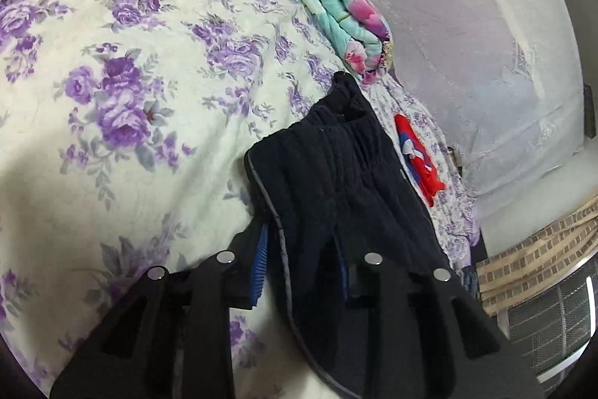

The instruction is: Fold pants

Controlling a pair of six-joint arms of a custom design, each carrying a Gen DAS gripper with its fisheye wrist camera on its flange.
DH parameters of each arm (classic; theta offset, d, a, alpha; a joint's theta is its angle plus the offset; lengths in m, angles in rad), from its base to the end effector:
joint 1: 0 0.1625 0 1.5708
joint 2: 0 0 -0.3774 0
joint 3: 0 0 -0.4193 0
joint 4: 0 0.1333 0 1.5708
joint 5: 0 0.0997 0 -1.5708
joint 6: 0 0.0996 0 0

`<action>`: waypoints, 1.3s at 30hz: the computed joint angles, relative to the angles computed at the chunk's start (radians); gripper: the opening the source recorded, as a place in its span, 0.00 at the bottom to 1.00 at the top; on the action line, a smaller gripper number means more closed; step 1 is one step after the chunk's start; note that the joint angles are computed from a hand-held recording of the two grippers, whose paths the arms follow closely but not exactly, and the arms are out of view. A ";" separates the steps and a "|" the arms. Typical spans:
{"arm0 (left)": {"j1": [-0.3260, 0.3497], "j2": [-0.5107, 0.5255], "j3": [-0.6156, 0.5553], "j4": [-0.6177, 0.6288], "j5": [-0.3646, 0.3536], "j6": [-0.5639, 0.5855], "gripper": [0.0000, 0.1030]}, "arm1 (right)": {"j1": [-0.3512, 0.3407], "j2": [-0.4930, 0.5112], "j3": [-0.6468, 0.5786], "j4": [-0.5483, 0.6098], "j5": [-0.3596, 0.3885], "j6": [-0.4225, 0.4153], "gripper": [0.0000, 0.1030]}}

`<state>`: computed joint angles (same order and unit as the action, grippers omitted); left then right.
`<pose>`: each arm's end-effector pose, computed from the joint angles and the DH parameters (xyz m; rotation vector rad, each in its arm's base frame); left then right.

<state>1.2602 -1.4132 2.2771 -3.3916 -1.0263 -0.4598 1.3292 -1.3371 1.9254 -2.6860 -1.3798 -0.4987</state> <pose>0.0359 -0.4932 0.2488 -0.5685 2.5613 -1.5204 0.0110 -0.5914 0.2626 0.4621 -2.9695 0.8595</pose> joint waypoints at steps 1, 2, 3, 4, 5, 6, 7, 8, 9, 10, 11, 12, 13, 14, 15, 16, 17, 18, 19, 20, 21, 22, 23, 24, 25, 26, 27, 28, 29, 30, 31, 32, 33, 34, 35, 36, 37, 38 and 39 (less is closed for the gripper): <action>-0.011 0.005 0.001 -0.005 0.025 0.009 0.30 | 0.027 0.042 -0.051 0.006 0.031 -0.010 0.81; -0.024 0.010 0.003 -0.012 0.053 0.020 0.31 | 0.040 0.066 -0.080 0.008 0.055 -0.016 0.82; -0.032 0.014 0.005 -0.019 0.070 0.028 0.31 | 0.056 0.096 -0.115 -0.005 0.065 -0.007 0.82; -0.033 0.017 0.003 -0.022 0.076 0.030 0.32 | 0.076 0.124 -0.147 -0.045 0.033 0.022 0.82; -0.033 0.017 0.006 -0.026 0.077 0.027 0.33 | 0.098 0.144 -0.163 -0.110 -0.021 0.044 0.82; -0.029 0.017 0.008 -0.032 0.070 0.026 0.33 | 0.104 0.145 -0.166 -0.141 -0.033 0.047 0.82; -0.026 0.015 0.011 -0.036 0.064 0.028 0.33 | 0.097 0.132 -0.154 -0.153 -0.008 0.038 0.82; -0.023 0.015 0.012 -0.041 0.056 0.031 0.33 | 0.081 0.106 -0.129 -0.166 0.016 0.029 0.82; -0.019 0.017 0.008 -0.041 0.050 0.033 0.33 | 0.065 0.082 -0.099 -0.190 0.016 0.029 0.82; -0.018 0.016 0.009 -0.040 0.050 0.034 0.34 | 0.050 0.056 -0.061 -0.228 0.008 0.036 0.82; -0.019 0.016 0.010 -0.042 0.051 0.037 0.36 | 0.017 0.019 -0.016 -0.251 0.007 0.048 0.82; -0.018 0.018 0.009 -0.043 0.051 0.041 0.37 | -0.005 -0.002 0.004 -0.251 0.001 0.068 0.80; -0.018 0.019 0.008 -0.043 0.049 0.046 0.39 | -0.032 -0.028 0.027 -0.247 0.002 0.089 0.78; -0.021 0.018 0.010 -0.042 0.051 0.047 0.40 | -0.066 -0.058 0.057 -0.247 0.017 0.113 0.73; -0.021 0.020 0.007 -0.040 0.052 0.050 0.41 | -0.091 -0.080 0.077 -0.251 0.025 0.124 0.71; -0.022 0.020 0.007 -0.040 0.054 0.052 0.41 | -0.111 -0.102 0.098 -0.256 0.031 0.129 0.71; -0.023 0.021 0.006 -0.040 0.054 0.053 0.41 | -0.134 -0.130 0.122 -0.253 0.048 0.127 0.71; -0.023 0.022 0.006 -0.043 0.052 0.054 0.42 | -0.149 -0.143 0.131 -0.237 0.058 0.122 0.71; -0.021 0.022 0.007 -0.048 0.048 0.054 0.42 | -0.159 -0.150 0.129 -0.198 0.056 0.119 0.71; -0.020 0.023 0.007 -0.052 0.045 0.053 0.42 | -0.161 -0.144 0.125 -0.178 0.051 0.121 0.70; -0.020 0.022 0.008 -0.052 0.045 0.052 0.42 | -0.160 -0.130 0.122 -0.168 0.050 0.127 0.70; -0.022 0.023 0.007 -0.047 0.050 0.053 0.42 | -0.161 -0.117 0.110 -0.152 0.056 0.132 0.70; -0.025 0.022 0.007 -0.040 0.056 0.053 0.44 | -0.154 -0.105 0.102 -0.147 0.050 0.133 0.70; -0.028 0.022 0.003 -0.027 0.063 0.054 0.46 | -0.146 -0.093 0.095 -0.152 0.040 0.130 0.70; -0.036 0.023 -0.006 0.005 0.077 0.058 0.50 | -0.131 -0.071 0.083 -0.163 0.019 0.128 0.70; -0.045 0.025 -0.012 0.030 0.095 0.064 0.57 | -0.120 -0.054 0.077 -0.177 0.007 0.128 0.57; -0.059 0.029 -0.022 0.063 0.121 0.075 0.61 | -0.101 -0.028 0.058 -0.172 -0.007 0.127 0.33; -0.069 0.034 -0.032 0.089 0.142 0.083 0.69 | -0.097 -0.019 0.046 -0.151 -0.006 0.129 0.29; -0.081 0.042 -0.046 0.126 0.170 0.088 0.75 | -0.097 0.004 0.020 -0.110 0.021 0.145 0.28; -0.094 0.054 -0.068 0.173 0.208 0.085 0.76 | -0.092 0.021 -0.001 -0.095 0.036 0.159 0.27; -0.105 0.068 -0.087 0.211 0.245 0.074 0.76 | -0.074 0.040 -0.031 -0.084 0.031 0.163 0.25; -0.113 0.079 -0.104 0.239 0.279 0.062 0.65 | -0.059 0.049 -0.056 -0.074 0.031 0.164 0.20; -0.114 0.084 -0.123 0.264 0.287 0.049 0.51 | -0.044 0.056 -0.084 -0.062 0.042 0.169 0.19; -0.108 0.073 -0.132 0.283 0.252 0.041 0.26 | -0.028 0.064 -0.117 -0.042 0.060 0.175 0.19; -0.092 0.054 -0.138 0.289 0.176 0.033 0.15 | -0.003 0.067 -0.158 -0.030 0.081 0.184 0.19; -0.081 0.031 -0.138 0.275 0.103 0.003 0.15 | 0.016 0.065 -0.183 -0.037 0.090 0.187 0.18; -0.086 0.010 -0.132 0.258 0.072 -0.017 0.13 | 0.032 0.058 -0.205 -0.042 0.107 0.187 0.18; -0.104 -0.006 -0.123 0.235 0.073 -0.013 0.13 | 0.048 0.039 -0.221 -0.062 0.136 0.193 0.17; -0.127 -0.023 -0.107 0.204 0.082 0.003 0.13 | 0.056 0.022 -0.225 -0.091 0.147 0.195 0.17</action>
